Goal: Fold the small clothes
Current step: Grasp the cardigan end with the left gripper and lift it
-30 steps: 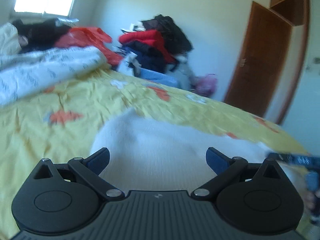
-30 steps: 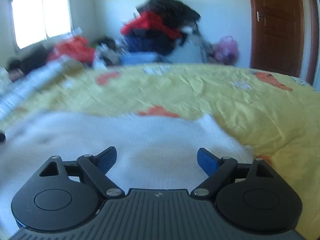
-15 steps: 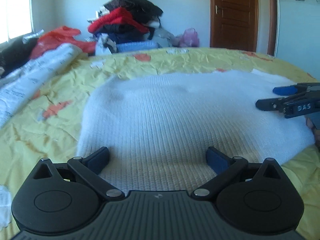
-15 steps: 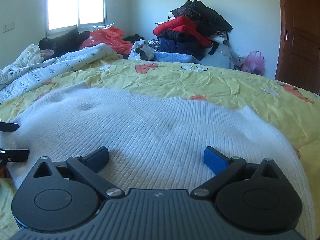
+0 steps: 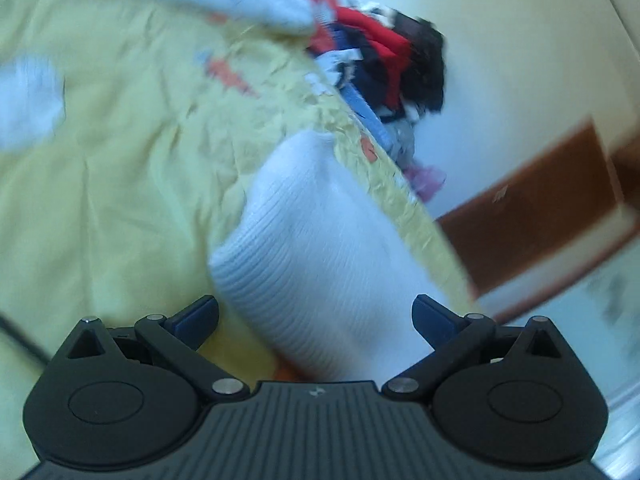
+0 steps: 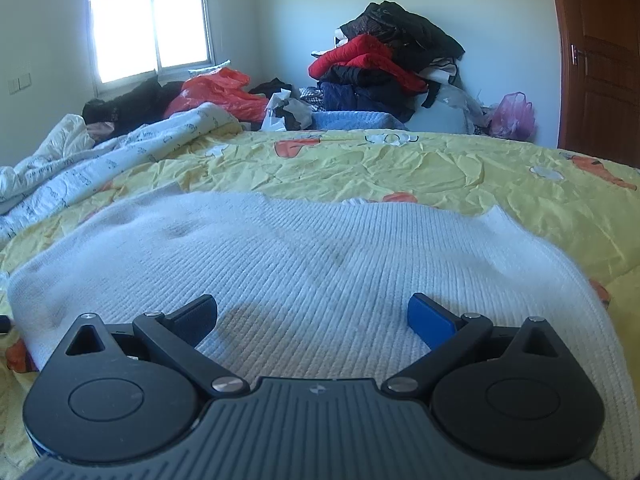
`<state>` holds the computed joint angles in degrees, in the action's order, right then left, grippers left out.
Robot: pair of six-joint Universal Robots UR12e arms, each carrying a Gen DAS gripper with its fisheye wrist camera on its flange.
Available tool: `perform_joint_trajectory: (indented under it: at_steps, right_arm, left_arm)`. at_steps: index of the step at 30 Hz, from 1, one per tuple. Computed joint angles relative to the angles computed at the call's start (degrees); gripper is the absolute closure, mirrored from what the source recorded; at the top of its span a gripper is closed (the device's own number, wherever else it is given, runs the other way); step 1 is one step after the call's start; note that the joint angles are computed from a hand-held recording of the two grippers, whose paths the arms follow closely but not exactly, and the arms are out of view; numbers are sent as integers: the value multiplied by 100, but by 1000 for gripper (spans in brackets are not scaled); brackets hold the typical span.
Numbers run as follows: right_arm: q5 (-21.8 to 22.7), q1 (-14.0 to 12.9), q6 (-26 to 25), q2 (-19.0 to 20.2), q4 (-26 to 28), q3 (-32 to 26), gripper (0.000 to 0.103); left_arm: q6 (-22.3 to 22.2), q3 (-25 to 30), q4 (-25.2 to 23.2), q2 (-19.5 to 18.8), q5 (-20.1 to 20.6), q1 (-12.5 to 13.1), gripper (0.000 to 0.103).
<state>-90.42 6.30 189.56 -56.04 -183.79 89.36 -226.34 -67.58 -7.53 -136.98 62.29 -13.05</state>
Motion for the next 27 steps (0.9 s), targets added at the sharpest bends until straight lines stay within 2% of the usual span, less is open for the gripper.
perform_joint_trajectory:
  at_steps: [1,4,5,7,8,9,10,14,16,17,18,21,24,26,27]
  right_arm:
    - [22,-5,22,-1,-18,5,2]
    - [69,-20,69,-1,-68,21,2]
    - [86,-26,83,-1,-77,22,2]
    - [120,-36,116,-6,-101,36,2]
    - [142,-42,138,-8,-117,43,2]
    - [165,-50,158,-10,-135,50,2]
    - [182,-55,177,-12,-151,58,2]
    - [210,-62,211,-16,-175,69,2]
    - [211,-63,211,-17,-176,70,2]
    - [211,-63,211,-17,-176,70,2]
    - [208,-63,207,-19,-174,71,2]
    - [186,-58,195,-21,-161,69,2]
    - [56,-18,174,-32,-112,53,1]
    - [-60,35,116,-98,275,-48,1]
    - [16,38,116,-128,410,-105,1]
  left_arm:
    - [-254,55,115,-44,80,-5,0]
    - [-376,262,-111,-127,354,-76,0]
    - [-361,323,-167,-148,439,-105,0]
    - [-45,406,-227,-175,799,-193,3]
    - [134,415,-305,-161,1092,-244,24]
    - [361,454,-514,-146,1461,-311,59]
    - [582,505,-760,-141,1759,-359,68]
    - [585,435,-685,-97,1939,-392,70]
    - [833,424,-571,-66,2237,-471,71]
    - [1114,440,-493,-65,2441,-532,71]
    - [1592,466,-353,-72,2717,-626,71]
    - [2702,508,110,-152,3146,-816,71]
    - [2805,481,308,-190,3278,-867,71]
    - [2657,432,312,-184,3310,-847,71]
    - [2544,385,273,-155,3328,-829,71]
